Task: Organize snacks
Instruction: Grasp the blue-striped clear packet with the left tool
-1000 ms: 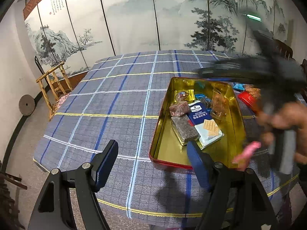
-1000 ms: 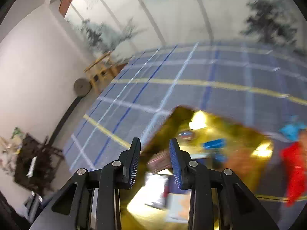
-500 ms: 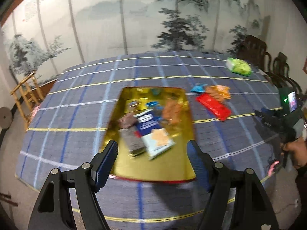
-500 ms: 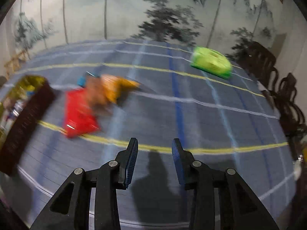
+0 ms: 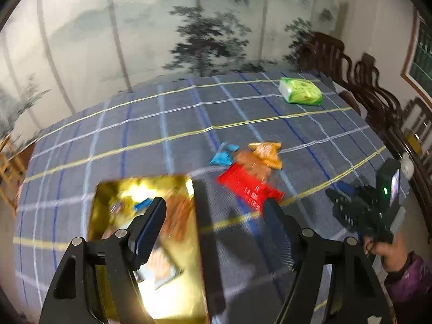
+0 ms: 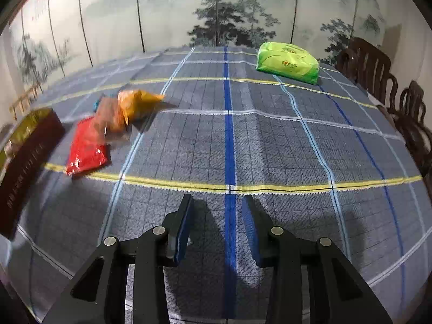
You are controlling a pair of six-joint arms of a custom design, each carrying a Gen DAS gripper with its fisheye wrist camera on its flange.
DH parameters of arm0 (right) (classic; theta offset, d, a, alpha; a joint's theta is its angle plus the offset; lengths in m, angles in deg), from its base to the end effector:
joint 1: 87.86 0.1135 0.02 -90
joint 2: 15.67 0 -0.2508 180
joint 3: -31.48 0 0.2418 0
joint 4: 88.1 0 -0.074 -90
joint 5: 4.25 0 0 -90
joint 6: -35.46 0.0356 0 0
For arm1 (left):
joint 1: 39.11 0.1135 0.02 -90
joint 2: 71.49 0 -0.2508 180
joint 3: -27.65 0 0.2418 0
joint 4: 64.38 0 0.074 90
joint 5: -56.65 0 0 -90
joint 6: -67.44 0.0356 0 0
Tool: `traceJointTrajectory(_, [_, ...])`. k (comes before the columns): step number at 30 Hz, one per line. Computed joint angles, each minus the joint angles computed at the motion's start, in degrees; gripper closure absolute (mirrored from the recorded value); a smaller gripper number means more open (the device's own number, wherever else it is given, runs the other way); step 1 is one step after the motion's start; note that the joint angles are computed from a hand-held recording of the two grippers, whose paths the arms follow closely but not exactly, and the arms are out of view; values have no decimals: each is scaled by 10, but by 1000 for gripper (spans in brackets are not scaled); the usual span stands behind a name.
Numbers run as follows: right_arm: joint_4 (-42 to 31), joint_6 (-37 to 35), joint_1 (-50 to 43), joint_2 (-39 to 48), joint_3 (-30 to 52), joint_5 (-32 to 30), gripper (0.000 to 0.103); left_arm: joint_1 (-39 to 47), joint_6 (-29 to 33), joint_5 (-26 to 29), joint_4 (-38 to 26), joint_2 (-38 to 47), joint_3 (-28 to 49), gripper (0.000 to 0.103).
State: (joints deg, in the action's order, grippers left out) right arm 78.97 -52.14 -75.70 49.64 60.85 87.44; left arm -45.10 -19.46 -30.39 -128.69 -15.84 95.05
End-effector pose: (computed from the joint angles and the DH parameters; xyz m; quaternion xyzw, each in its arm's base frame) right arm 0.1792 0.0375 0.1169 -0.0745 0.9332 0.0308 0.3501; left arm 0.1806 -0.0208 0.2828 0.0833 0.9431 -0.0325 0.3201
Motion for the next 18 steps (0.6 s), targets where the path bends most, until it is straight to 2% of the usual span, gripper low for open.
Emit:
traceJointTrajectory(2, [4,1,-3,-5,-5,-9,64,-6,9,0,34,97,44,34])
traceJointTrajectory(5, [14,2,7,-6,-11,-5,65,-6,20,13,57,252,129,42])
traceJointTrajectory(8, [17,-2,17,-3,-11,-4,64,-5,21,14,54,375,205,45])
traceJointTrajectory(10, [17,-3,14,-5,-11,-10,64,7,16,38,36,452,265,54])
traceJointTrajectory(13, [21,-1,5,-7,-15,-27,64,10,24,61,6,534,334,53])
traceJointTrajectory(15, [23,1,6,-6,-15,-26,64,1,15,34,0,566,357,54])
traceJointTrajectory(18, [22,-2,2,-8,-16,-30,64,-3,20,20,3,587,365,54])
